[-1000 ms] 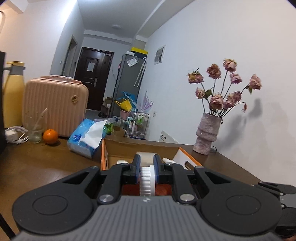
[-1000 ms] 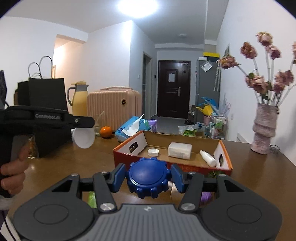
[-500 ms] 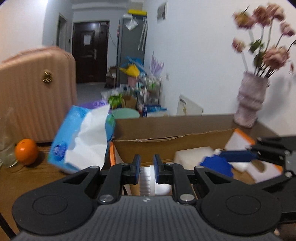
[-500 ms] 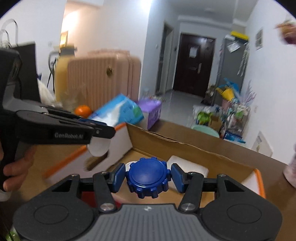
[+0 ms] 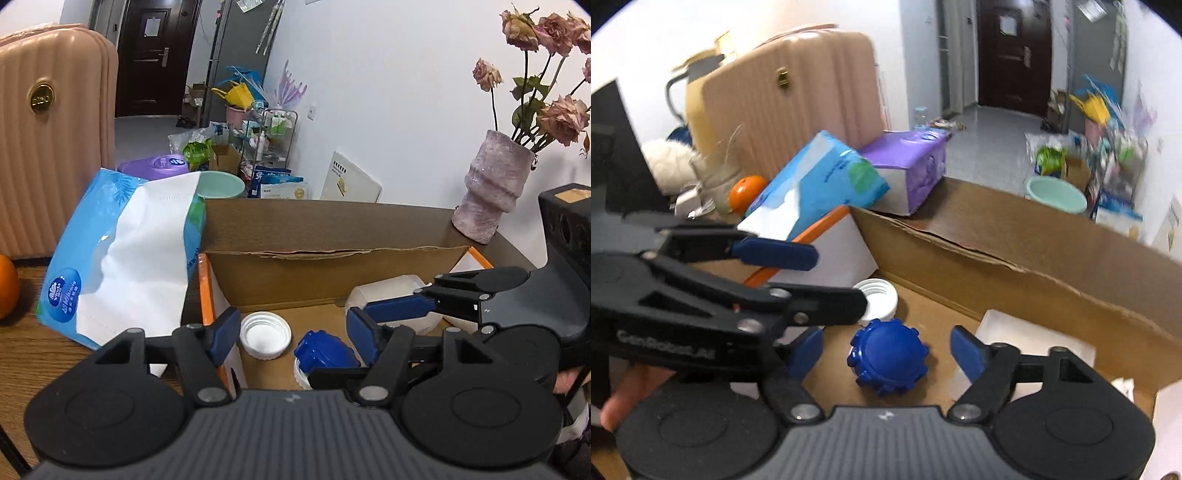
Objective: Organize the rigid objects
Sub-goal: 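Open the left tool over the box while the right tool lowers the blue cap in, then release the blue cap and withdraw both tools from the box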
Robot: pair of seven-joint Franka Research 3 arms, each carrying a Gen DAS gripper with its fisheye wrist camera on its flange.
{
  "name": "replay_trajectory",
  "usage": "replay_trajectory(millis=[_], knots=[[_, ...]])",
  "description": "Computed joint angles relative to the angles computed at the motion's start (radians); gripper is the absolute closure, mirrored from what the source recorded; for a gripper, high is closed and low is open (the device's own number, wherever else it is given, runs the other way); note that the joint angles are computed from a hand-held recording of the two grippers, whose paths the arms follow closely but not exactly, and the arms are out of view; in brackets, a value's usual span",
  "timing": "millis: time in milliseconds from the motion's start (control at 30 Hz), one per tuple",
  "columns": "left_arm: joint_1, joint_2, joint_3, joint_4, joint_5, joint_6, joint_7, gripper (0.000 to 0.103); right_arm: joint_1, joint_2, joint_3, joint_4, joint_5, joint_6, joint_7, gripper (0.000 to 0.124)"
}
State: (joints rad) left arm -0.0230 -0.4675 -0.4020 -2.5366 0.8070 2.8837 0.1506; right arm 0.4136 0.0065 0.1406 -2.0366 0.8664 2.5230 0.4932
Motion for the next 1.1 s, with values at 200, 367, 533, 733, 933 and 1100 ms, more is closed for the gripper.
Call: replay_trajectory(millis=[200,367,533,733,933,1100], knots=[[0.001,0.002,-0.005,0.010,0.016,-0.012,-0.005,0.037,0.007,-0.023,-0.002,-0.031,0.007,0.040,-0.020,0.040],[-0.005,0.002,0.000,0.010,0.018,-0.016,-0.005,0.037,0.006,-0.005,-0.002,-0.011,-0.003,0.027,-0.006,0.040],[-0.014,0.009,0.011,0.012,0.011,-0.009,0.004,0.036,0.008,-0.009,0.002,-0.018,-0.002,0.049,-0.012,0.040],[0.013,-0.004,-0.049,0.036,0.029,-0.076,-0.029,0.024,0.020,-0.047,0.007,-0.068,0.014,0.133,-0.036,0.040],[-0.124,-0.117,-0.053,0.057,-0.007,-0.286,0.002,0.014,0.040,-0.209,-0.019,-0.195,-0.060,0.193,0.011,0.040],[-0.199,-0.223,-0.107,0.101,-0.043,-0.455,0.017,0.007,0.059,-0.414,-0.068,-0.302,-0.084,0.168,0.047,0.038]])
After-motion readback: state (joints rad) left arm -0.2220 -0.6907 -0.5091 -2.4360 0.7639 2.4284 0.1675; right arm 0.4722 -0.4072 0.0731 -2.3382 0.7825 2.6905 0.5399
